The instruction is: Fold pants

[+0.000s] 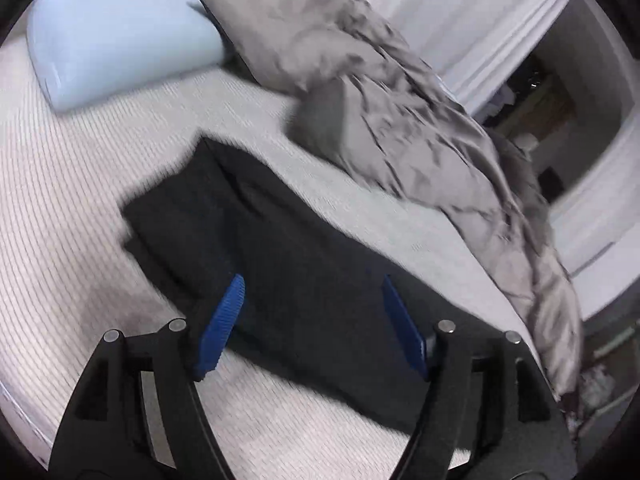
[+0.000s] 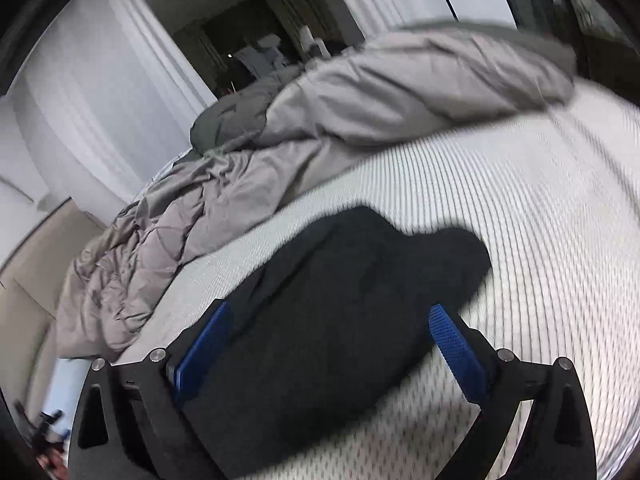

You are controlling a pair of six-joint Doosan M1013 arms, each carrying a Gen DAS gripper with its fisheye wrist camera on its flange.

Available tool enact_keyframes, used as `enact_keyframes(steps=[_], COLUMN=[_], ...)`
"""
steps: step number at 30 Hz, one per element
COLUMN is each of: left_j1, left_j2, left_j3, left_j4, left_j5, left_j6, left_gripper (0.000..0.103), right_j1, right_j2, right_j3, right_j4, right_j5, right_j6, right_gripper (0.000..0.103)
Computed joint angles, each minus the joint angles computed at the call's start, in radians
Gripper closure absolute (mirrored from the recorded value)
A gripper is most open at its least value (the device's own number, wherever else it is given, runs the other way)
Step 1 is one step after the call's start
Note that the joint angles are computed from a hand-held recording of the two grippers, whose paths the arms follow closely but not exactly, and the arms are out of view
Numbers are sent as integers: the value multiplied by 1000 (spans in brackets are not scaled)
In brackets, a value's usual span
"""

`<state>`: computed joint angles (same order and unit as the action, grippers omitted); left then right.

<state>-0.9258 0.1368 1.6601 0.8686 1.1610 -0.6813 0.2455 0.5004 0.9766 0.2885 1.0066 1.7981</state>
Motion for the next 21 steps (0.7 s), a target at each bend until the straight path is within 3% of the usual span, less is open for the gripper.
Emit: enact_keyframes(steps=[4, 6, 9, 12, 15, 16, 17, 18, 20, 21], left_j1=[-36, -42, -25, 3, 3, 3, 7, 7, 4, 7], left_j2=[54, 75, 87, 87, 106, 113, 117, 121, 129, 128], left_j3=[-24, -20, 4, 12, -7, -16, -17, -18, -27, -25], left_j4=[14, 10, -37, -100, -94, -98, -100, -103, -105, -105], left_j5=[-18, -34, -97, -166, -129, -115, -114, -110, -94, -93], left_j6=[47, 54, -10, -19, 6, 16, 17, 13, 10, 14], left_gripper=[33, 32, 32, 32, 32, 32, 32, 32, 32, 32], right_j1=[-30, -55, -94, -112, -111, -105, -95, -81, -59, -55], right_j2=[-28, -20, 10, 21, 41, 52, 60, 63, 61, 59], right_j3=[72, 87, 91, 105, 101, 90, 75, 62, 44, 41], right_j4=[30, 124, 275, 412, 552, 566, 528, 446, 305, 280], right_j5=[-9, -1, 26, -14, -20, -7, 2, -1, -10, -13], right_j6=[27, -6, -9, -37, -94, -95, -68, -26, 45, 51], right_gripper=[3, 3, 3, 3, 11, 18, 31, 38, 75, 81])
